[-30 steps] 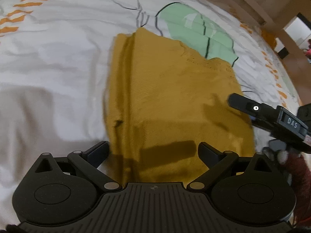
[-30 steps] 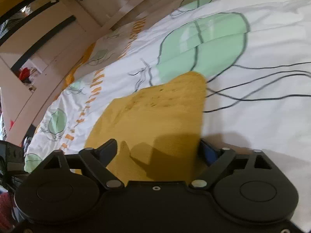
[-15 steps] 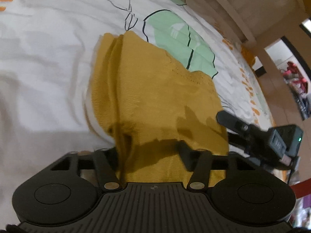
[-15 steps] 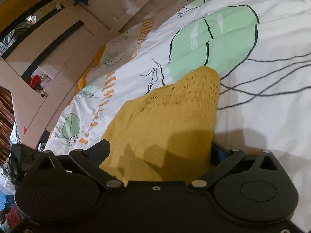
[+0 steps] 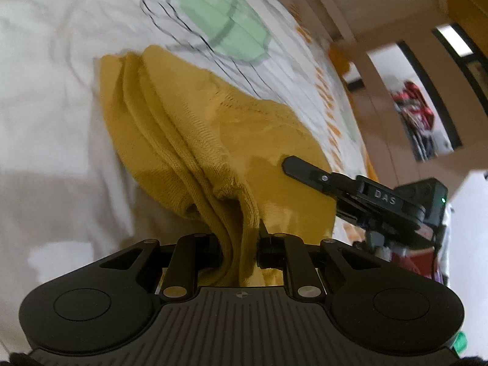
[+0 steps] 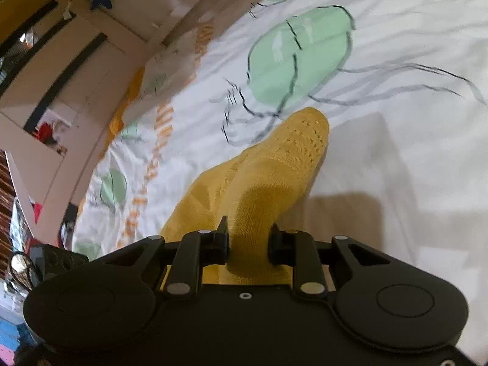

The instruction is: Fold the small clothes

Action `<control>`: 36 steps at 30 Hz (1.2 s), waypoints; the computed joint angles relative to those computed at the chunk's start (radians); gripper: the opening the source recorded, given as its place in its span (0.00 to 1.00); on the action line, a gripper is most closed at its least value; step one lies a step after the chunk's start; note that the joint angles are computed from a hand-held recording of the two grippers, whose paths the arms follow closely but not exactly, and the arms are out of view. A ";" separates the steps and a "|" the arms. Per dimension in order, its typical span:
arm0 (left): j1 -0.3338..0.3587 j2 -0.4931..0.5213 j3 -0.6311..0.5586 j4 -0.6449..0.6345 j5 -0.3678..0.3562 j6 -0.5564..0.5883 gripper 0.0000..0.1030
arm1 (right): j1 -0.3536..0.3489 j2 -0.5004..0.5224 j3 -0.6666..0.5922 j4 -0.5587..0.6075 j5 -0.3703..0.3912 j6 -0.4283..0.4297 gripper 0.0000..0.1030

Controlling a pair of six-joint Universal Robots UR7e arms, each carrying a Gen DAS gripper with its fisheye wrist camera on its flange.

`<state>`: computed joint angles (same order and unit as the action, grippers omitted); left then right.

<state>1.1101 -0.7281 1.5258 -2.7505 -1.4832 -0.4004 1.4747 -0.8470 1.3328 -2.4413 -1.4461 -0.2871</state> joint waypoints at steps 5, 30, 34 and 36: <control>-0.048 -0.039 0.129 -0.062 -0.025 -0.023 0.16 | -0.018 -0.142 0.162 0.017 -0.033 0.006 0.33; -0.249 -0.087 0.384 -0.364 0.525 0.046 0.27 | -0.169 -0.368 0.516 -0.127 0.090 -0.049 0.71; -0.249 -0.041 0.325 -0.379 0.545 0.092 0.27 | -0.174 -0.375 0.517 -0.046 0.121 -0.079 0.72; -0.246 -0.015 0.296 -0.375 0.564 0.119 0.28 | -0.172 -0.383 0.509 0.027 0.132 -0.105 0.72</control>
<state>0.8636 -0.7427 1.8216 -3.1250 -0.9194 -0.2812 1.3024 -1.2305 1.8419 -2.4143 -1.3145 -0.3916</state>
